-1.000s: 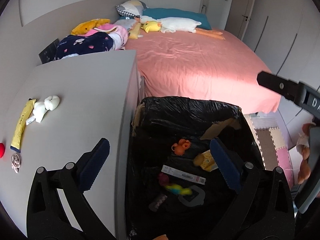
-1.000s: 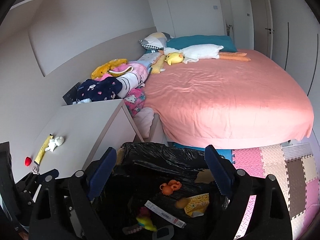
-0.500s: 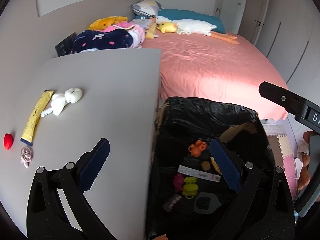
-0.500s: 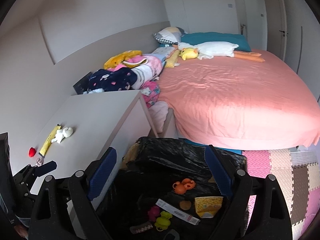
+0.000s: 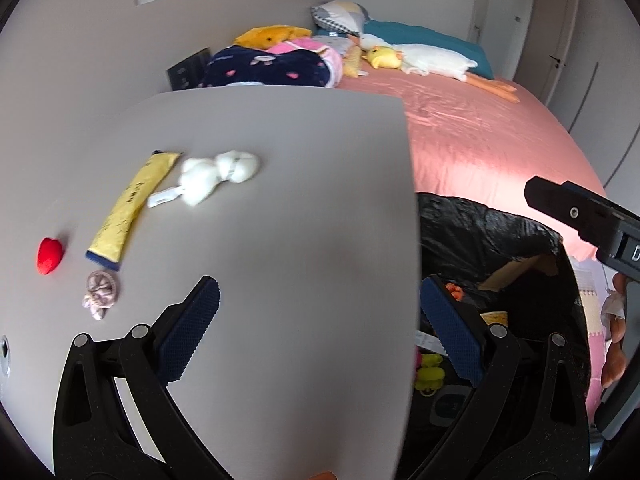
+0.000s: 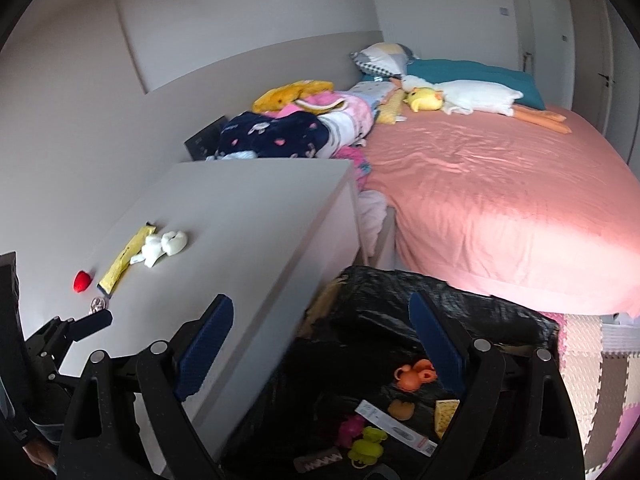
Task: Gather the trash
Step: 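Move both tools back over the desk, then grasp the pink scrunchie with the left tool while the right tool grasps the white plush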
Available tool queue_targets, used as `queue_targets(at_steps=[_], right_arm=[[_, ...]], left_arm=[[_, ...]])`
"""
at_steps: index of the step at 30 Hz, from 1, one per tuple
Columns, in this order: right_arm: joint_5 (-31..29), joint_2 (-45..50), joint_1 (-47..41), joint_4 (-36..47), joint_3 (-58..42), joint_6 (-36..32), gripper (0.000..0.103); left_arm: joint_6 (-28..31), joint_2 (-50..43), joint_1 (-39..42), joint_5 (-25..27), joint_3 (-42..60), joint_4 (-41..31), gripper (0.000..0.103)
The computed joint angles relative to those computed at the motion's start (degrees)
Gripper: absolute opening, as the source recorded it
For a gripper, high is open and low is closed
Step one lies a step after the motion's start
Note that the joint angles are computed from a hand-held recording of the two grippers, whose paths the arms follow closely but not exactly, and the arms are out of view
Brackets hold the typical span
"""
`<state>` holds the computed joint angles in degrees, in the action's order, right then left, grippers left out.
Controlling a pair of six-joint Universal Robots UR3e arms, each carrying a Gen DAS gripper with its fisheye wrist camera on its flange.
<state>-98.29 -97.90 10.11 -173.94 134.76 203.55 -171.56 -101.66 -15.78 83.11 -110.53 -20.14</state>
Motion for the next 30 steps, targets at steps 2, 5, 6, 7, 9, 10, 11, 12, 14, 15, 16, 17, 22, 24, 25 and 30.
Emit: queue_targets(at_steps=[2,5,6,7,9,10,11,12,14,15,16,17,22,24,25,30], right_arm=[[-0.2,2.8,1.3,-0.3,-2.2,0.2,0.09],[0.1,6.9,2.7,-0.7,-5.6,-0.1,0.09],[0.1,8.3,3.3,-0.8,-6.9,-0.1,0.09],[0.1,9.6,3.8,-0.9,-8.0,-0.3,0.089],[0.5,12.5,4.8,-1.0,-10.8,-0.6,0.09],[0.8,14.2,5.4,-0.9,-12.5,-0.6,0.09],[1.0,15.4,5.8,-0.7,-13.9,-0.7,0.09],[1.1,16.3,6.2,-0.6,-14.9,-0.9,0.09],[1.1,19.2,7.5,0.5,-18.5,-1.7,0.09],[0.9,20.5,8.1,1.1,-20.1,-1.9,0.09],[0.8,21.4,8.6,1.5,-21.5,-2.0,0.09],[1.0,23.2,9.2,2.3,-23.8,-2.4,0.09],[0.9,29.7,11.4,5.9,-33.2,-3.9,0.09],[0.9,31.8,11.9,7.0,-36.2,-4.4,0.089],[0.8,32.9,12.2,7.7,-37.8,-4.7,0.09],[2.1,38.7,12.5,12.4,-47.3,-6.5,0.09]], left_arm=[[0.3,0.4,1.3,-0.1,-0.8,0.5,0.097],[0.5,1.0,3.8,0.0,-2.1,1.5,0.097],[0.6,1.2,4.6,-0.1,-2.4,1.6,0.097],[0.7,1.3,5.6,-0.2,-2.8,1.7,0.097],[1.0,1.6,7.5,-0.3,-3.5,1.9,0.097],[1.1,1.7,8.4,-0.4,-3.9,2.1,0.097],[1.3,1.8,9.6,-0.5,-4.4,2.7,0.097],[1.3,1.9,10.1,-0.3,-4.8,3.2,0.097],[1.6,1.9,11.7,-0.3,-5.1,3.3,0.097],[2.0,2.0,12.6,-0.6,-4.9,2.6,0.097],[2.6,2.2,13.5,-1.1,-5.0,2.1,0.097],[2.9,2.3,14.2,-1.3,-5.1,2.0,0.097],[2.8,2.0,17.8,-1.4,-4.3,-0.1,0.097],[3.3,2.0,19.8,-2.4,-4.6,-0.6,0.097],[3.6,2.1,20.5,-2.6,-4.8,-0.5,0.096],[4.0,0.3,24.1,-4.8,-3.4,-3.3,0.066]])
